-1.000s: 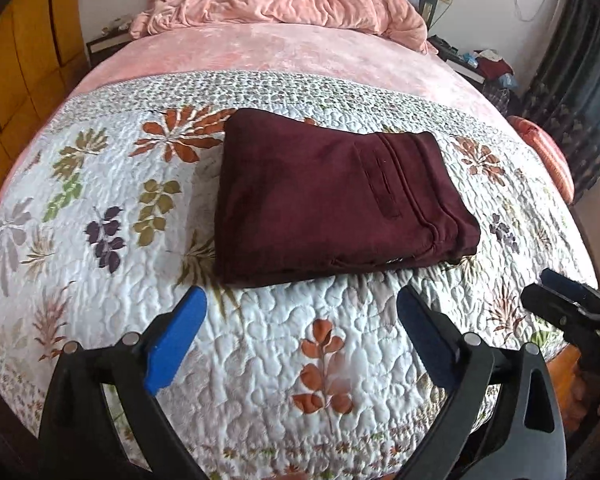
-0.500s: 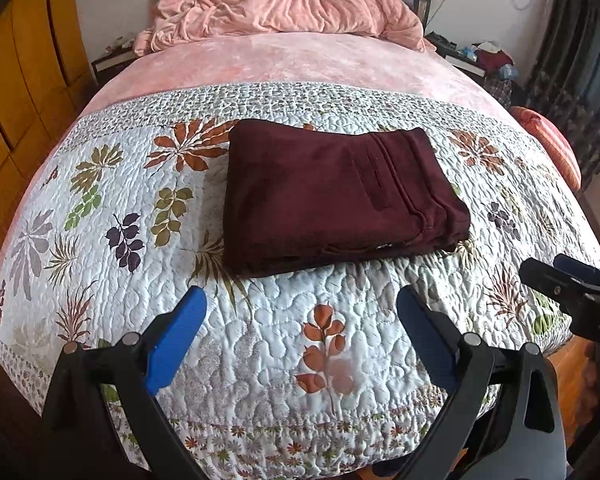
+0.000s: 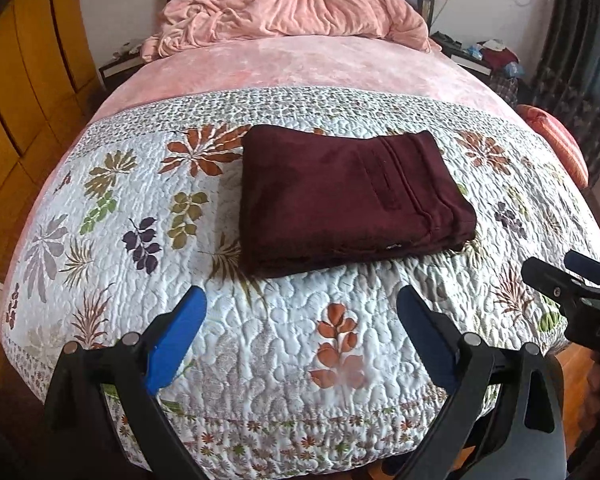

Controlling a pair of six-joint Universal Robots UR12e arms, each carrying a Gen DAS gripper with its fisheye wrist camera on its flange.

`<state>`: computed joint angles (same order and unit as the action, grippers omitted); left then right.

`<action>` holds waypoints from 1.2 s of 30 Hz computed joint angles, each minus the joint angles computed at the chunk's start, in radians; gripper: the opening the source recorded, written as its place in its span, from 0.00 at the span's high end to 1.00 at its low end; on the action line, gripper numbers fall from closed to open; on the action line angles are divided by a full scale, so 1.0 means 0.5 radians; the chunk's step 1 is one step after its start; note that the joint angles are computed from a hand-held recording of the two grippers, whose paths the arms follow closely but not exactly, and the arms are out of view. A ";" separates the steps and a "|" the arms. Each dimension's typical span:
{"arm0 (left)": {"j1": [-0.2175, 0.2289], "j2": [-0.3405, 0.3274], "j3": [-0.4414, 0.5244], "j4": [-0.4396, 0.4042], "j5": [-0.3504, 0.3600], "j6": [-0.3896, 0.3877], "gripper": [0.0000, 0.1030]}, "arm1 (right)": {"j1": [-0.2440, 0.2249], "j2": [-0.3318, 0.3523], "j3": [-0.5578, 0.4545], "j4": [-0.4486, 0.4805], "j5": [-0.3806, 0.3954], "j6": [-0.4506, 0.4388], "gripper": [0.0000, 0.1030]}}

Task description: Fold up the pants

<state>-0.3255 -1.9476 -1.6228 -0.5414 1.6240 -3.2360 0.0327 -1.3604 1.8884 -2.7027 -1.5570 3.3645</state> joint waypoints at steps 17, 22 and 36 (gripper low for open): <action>0.011 0.000 0.000 -0.036 0.032 0.001 0.07 | 0.012 0.016 -0.009 0.019 -0.013 -0.008 0.04; 0.008 -0.003 -0.001 -0.047 0.033 0.007 0.07 | 0.011 0.016 -0.007 0.013 -0.012 -0.007 0.04; 0.008 -0.008 0.002 -0.065 0.044 -0.002 0.07 | 0.025 0.023 -0.012 0.017 -0.041 -0.008 0.04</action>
<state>-0.3216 -1.9518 -1.6215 -0.5738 1.6461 -3.2368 0.0450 -1.3488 1.8824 -2.6940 -1.5773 3.3605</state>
